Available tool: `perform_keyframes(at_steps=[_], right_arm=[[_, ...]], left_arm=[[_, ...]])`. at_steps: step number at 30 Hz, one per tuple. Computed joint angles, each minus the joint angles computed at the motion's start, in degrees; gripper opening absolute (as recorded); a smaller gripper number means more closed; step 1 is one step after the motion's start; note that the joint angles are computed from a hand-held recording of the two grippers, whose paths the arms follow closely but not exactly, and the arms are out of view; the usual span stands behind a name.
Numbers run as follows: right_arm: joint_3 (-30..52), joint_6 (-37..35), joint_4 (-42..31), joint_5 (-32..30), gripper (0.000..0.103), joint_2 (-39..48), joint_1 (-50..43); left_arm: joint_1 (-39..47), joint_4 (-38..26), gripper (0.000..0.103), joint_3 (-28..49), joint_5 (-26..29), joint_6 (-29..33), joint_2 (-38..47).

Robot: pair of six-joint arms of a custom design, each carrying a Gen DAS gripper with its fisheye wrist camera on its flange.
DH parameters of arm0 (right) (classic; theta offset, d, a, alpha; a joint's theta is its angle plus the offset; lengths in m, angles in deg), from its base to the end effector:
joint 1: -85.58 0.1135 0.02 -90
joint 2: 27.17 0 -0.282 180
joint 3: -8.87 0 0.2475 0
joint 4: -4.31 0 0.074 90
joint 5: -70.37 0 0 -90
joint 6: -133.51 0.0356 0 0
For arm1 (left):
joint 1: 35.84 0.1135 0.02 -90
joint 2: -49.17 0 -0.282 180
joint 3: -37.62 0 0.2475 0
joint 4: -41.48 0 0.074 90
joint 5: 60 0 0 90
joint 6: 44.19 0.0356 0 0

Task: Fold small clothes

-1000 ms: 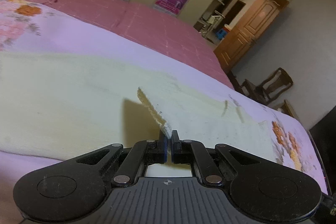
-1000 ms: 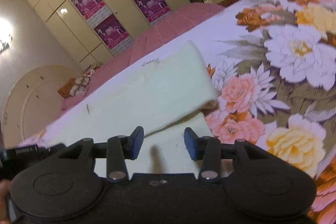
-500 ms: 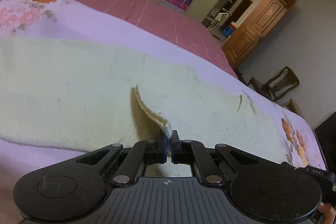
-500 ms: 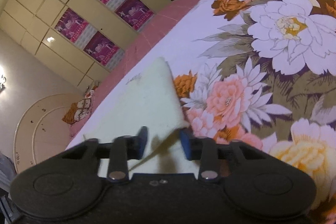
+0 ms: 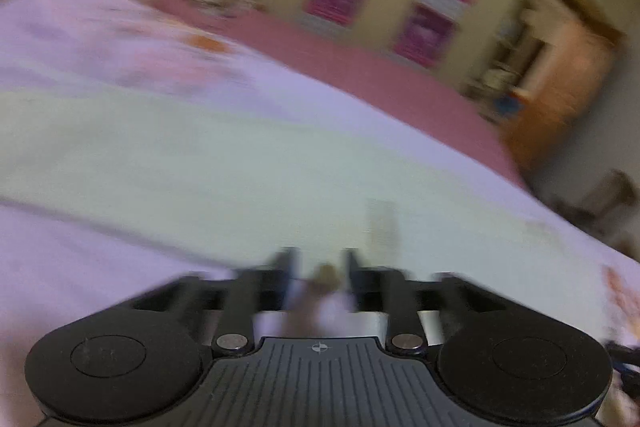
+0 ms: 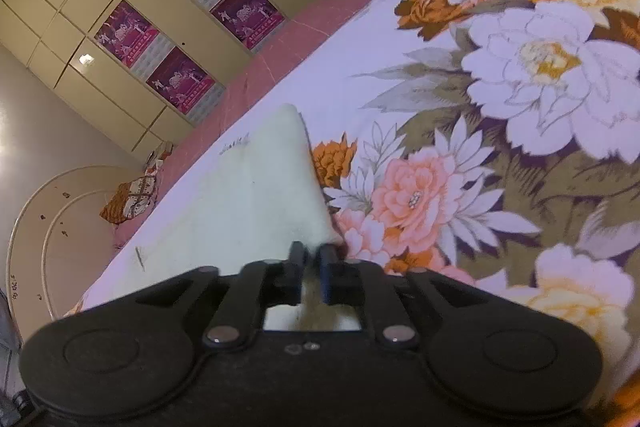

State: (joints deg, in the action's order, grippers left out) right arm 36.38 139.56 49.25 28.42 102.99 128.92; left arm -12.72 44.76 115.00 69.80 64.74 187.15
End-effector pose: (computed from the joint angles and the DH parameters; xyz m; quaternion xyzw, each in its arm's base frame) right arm 0.1636 0.1179 0.0049 0.4909 0.7359 0.1025 0.4549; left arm 0.3821 0.1384 0.0013 0.0627 0.9052 -0.2100 0.3641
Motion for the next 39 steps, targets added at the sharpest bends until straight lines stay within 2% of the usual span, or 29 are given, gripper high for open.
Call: perform_keyframes(at_steps=[1,5,7,9,14,17,22,25,27,28,31,32,35,37,39], right_arm=[[0.28,0.03,-2.14,0.38,0.018,-1.2,0.55],[3.49,-4.38,-5.58,1.15,0.018,-3.98,1.99],[5.93,-9.97,-1.81,-0.59,0.018,-2.94,1.84],[10.99,-17.75,2.54,-5.77,0.018,-0.85,0.77],[26.45,-26.94,-0.45,-16.44,0.023,3.32,-0.53],[32.05,-28.32,-6.13,-17.38,0.024,3.46,-0.91],[32.54,-28.26,-8.43,-16.88,0.024,2.55,-1.99],[31.45,-27.26,-9.42,-16.58,0.024,1.78,-2.74],[30.57,-26.19,-8.94,-15.21,0.024,2.22,-1.85],[29.95,-26.04,-8.57,-15.05,0.024,2.16,-2.0],[28.67,-25.31,-7.74,-14.53,0.024,2.13,-2.14],[28.15,-25.12,-7.47,-14.37,0.024,2.04,-2.14],[26.15,-24.29,-5.84,-13.72,0.024,2.17,-2.22],[25.18,-23.27,-5.38,-12.93,0.024,2.07,-2.27],[24.18,-22.51,-4.84,-12.14,0.024,1.88,-2.37]], left_arm=[[2.29,-1.76,0.052,1.85,1.34,-0.31,0.79],[9.46,-9.17,0.052,10.3,5.26,-2.31,4.43],[11.6,-14.55,0.052,15.45,8.36,-5.16,7.09],[12.76,-16.75,0.052,18.58,11.13,-7.59,9.38],[14.76,-12.74,0.052,22.33,11.29,-14.88,12.86],[16.4,-13.86,0.052,30.74,12.11,-20.22,17.82],[16.22,-9.12,0.052,40.33,11.34,-32.63,24.34],[14.88,-4.99,0.052,43.15,7.43,-39.04,26.29],[14.2,-4.52,0.052,45.45,6.18,-41.44,27.62],[13.89,-5.02,0.048,46.76,6.0,-41.44,28.25],[12.9,-10.28,0.003,51.54,4.92,-37.69,29.69],[12.82,-9.02,0.003,50.69,4.77,-37.44,29.21],[10.69,0.45,0.003,43.27,3.41,-36.39,25.11],[8.58,-0.01,0.003,40.93,5.11,-31.11,22.45],[4.72,0.29,0.003,34.33,6.19,-21.14,17.74]])
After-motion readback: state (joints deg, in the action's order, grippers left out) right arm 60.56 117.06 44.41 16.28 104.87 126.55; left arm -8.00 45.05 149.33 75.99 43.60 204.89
